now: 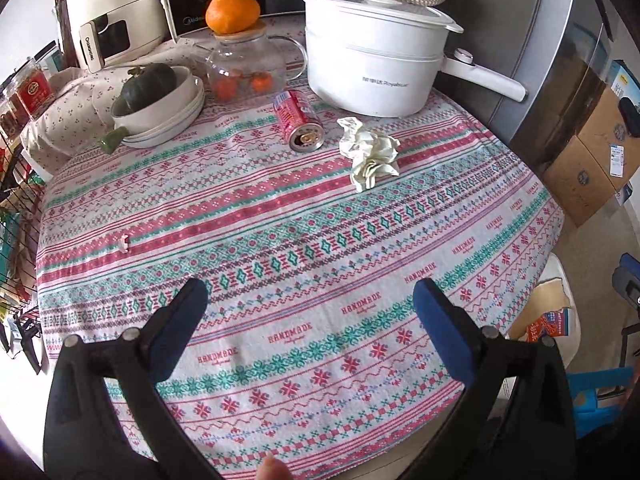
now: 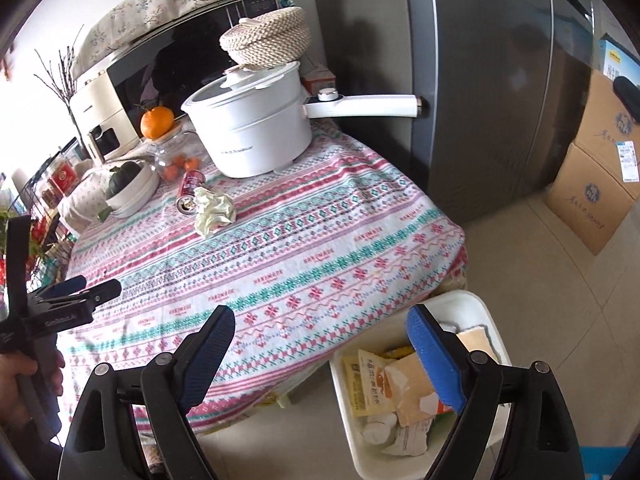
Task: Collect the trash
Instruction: 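Close the left tool around the red drink can and lift it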
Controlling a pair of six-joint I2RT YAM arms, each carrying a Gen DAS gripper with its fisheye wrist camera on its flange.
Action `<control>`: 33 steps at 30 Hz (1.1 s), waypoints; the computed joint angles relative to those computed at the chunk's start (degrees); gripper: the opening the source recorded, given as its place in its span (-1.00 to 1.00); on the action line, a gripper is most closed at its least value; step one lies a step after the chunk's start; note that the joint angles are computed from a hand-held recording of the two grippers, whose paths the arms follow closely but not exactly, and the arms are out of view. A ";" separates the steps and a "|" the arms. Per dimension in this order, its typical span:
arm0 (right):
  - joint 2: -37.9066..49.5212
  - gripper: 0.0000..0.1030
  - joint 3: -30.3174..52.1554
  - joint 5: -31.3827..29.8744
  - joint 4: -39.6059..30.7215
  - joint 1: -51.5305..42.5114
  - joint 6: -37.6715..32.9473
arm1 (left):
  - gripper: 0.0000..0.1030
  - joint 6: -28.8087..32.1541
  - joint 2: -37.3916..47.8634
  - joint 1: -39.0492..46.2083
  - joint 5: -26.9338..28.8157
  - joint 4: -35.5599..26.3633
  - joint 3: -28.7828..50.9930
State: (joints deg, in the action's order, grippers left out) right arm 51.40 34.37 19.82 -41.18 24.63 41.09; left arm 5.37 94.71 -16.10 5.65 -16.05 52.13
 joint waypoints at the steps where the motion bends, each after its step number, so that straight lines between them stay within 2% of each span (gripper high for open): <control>1: 2.10 0.74 0.26 -0.57 1.87 -0.66 -1.02 | 0.98 -0.12 2.11 0.42 -0.03 0.50 1.49; 5: 8.75 0.74 -0.69 -1.85 9.59 -2.43 -3.98 | 0.98 -2.11 11.53 1.40 0.77 2.13 9.24; 9: 15.16 0.74 -1.08 -5.04 15.52 -6.43 -7.22 | 0.97 -5.77 21.95 1.41 2.38 -1.45 22.57; 13: 19.70 0.74 -0.81 -7.27 19.44 -10.39 -9.68 | 0.80 -7.91 31.74 -0.21 1.17 -5.42 37.02; 17: 23.94 0.74 0.31 -9.63 21.87 -13.09 -11.68 | 0.49 -9.75 42.13 -1.28 0.66 -10.22 51.19; 21: 27.01 0.74 1.86 -9.98 23.34 -13.89 -12.85 | 0.42 -10.97 49.93 -1.22 2.22 -14.22 61.51; 24: 28.88 0.74 2.51 -10.90 24.74 -14.25 -13.24 | 0.27 -11.60 53.23 -1.00 3.72 -16.57 65.58; 26: 30.47 0.74 2.96 -10.89 25.36 -13.95 -13.17 | 0.07 -11.18 54.32 -0.80 4.97 -17.30 66.69; 30: 33.48 0.74 3.99 -11.20 26.17 -12.91 -12.21 | 0.07 -9.78 54.22 -0.43 5.94 -15.55 66.00; 33: 34.64 0.74 4.42 -10.80 26.67 -11.67 -11.69 | 0.06 -8.17 51.80 0.33 7.23 -12.28 61.53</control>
